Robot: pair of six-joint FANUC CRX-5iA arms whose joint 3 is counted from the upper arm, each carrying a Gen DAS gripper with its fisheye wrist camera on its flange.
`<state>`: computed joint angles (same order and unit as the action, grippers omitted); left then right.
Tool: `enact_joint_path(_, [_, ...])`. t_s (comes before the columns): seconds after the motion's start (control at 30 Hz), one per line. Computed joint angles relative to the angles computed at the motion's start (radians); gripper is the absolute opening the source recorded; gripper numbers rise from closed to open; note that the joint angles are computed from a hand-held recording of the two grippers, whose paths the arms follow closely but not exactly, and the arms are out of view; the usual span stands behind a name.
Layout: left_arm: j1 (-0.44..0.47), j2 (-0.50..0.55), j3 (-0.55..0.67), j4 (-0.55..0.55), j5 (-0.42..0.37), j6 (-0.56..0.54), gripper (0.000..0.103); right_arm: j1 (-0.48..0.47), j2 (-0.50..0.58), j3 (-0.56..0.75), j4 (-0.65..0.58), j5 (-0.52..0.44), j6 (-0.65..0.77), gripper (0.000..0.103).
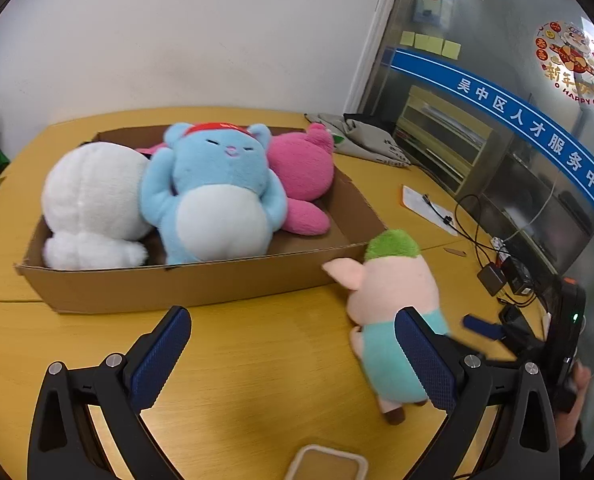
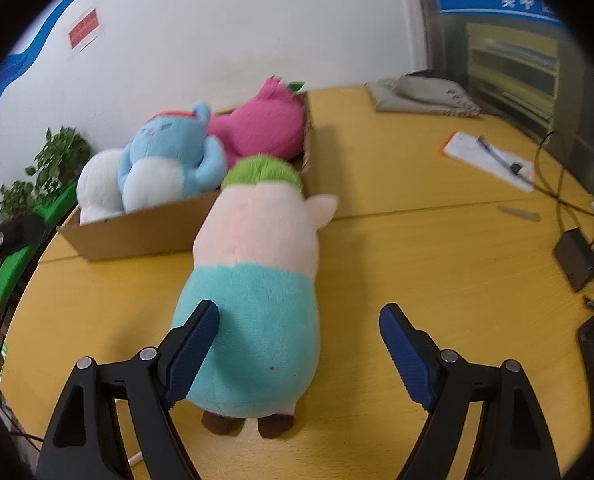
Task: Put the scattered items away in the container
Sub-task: 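Close both grippers on the pig plush and lift it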
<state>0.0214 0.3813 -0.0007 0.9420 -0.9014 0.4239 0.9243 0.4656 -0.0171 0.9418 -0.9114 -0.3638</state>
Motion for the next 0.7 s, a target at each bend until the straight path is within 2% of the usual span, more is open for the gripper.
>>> enact_joint_path(0.07, [-0.006,0.018,0.023,-0.019,-0.025,0.019,0.103,-0.014,0.006,-0.011,0.024,0.084,-0.003,0.081])
enact_joint_path(0.2, [-0.019,0.043,0.052,-0.031,-0.044,0.034,0.103,-0.013,0.056,0.053,-0.015,0.173,0.147,0.079])
enact_joint_path(0.33, [-0.036,0.078,0.090,-0.031,-0.057,0.002,0.103,0.025,0.116,0.134,-0.018,0.075,0.276,0.079])
enact_joint_path(0.43, [-0.051,0.133,0.167,-0.103,-0.073,0.074,0.103,0.034,0.109,0.116,-0.003,0.071,0.280,0.079])
enact_joint_path(0.53, [-0.051,0.226,0.275,-0.096,-0.210,0.126,0.099,0.040,0.092,0.074,0.017,0.082,0.266,0.079])
enact_joint_path(0.57, [-0.052,0.251,0.305,-0.086,-0.256,0.133,0.088,0.042,0.087,0.059,0.024,0.086,0.251,0.078])
enact_joint_path(0.6, [-0.051,0.281,0.340,-0.070,-0.319,0.137,0.068,0.044,0.081,0.043,0.032,0.091,0.234,0.077])
enact_joint_path(0.63, [-0.053,0.304,0.362,-0.047,-0.377,0.134,0.058,0.045,0.077,0.032,0.038,0.095,0.221,0.075])
enact_joint_path(0.7, [-0.065,0.281,0.339,-0.047,-0.360,0.108,0.055,0.046,0.064,0.005,0.057,0.108,0.190,0.071])
